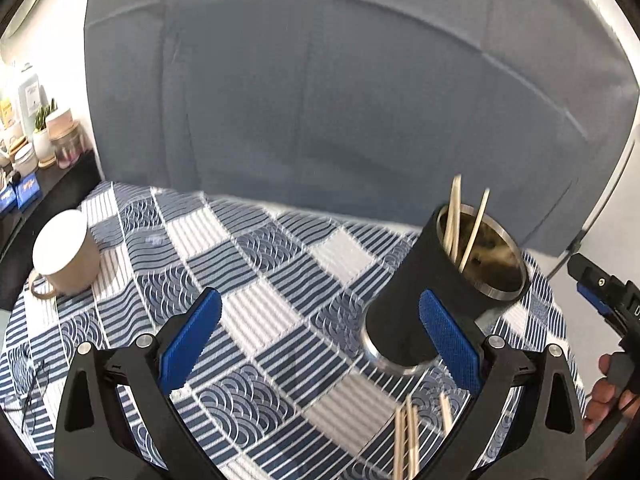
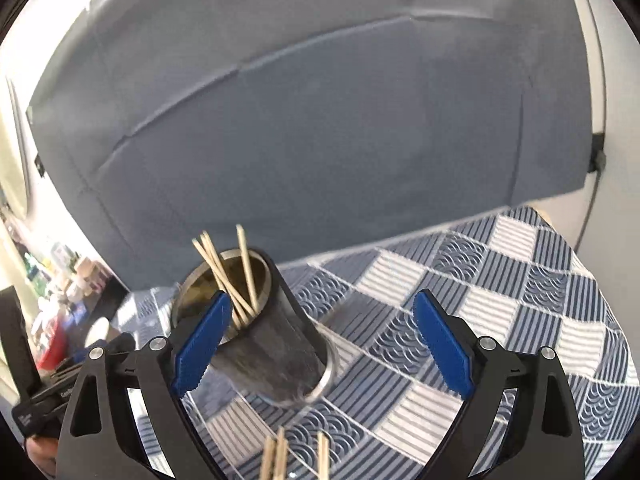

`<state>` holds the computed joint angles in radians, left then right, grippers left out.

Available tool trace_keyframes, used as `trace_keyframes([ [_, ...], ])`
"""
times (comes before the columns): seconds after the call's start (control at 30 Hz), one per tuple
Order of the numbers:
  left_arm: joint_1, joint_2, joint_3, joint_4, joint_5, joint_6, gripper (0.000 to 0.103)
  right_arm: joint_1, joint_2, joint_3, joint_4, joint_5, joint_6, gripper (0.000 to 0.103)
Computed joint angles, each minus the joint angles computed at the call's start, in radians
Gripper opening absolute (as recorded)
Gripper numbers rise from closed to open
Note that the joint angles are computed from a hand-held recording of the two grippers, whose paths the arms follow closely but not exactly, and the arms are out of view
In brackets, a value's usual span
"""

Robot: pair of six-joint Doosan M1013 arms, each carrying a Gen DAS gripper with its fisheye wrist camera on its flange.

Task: Organize utensils
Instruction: 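Move both open tools back toward the remaining wooden sticks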

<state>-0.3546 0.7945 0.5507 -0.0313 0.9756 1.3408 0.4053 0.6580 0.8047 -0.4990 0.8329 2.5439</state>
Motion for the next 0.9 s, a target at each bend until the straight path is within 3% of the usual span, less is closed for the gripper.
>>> trace_keyframes([
  [0.43,0.002,-0.041,0.153,0.005,0.058,-0.002,0.097,0.014,0.002,0.074,0.143,0.149,-0.122,0.088],
  [0.73,0.005,-0.056,0.216,0.004,0.097,-0.011,0.097,0.043,0.035,0.060,0.136,0.269,-0.258,0.088],
  [0.9,0.002,-0.064,0.240,-0.002,0.115,0.014,0.097,0.041,0.033,0.080,0.158,0.289,-0.270,0.088],
])
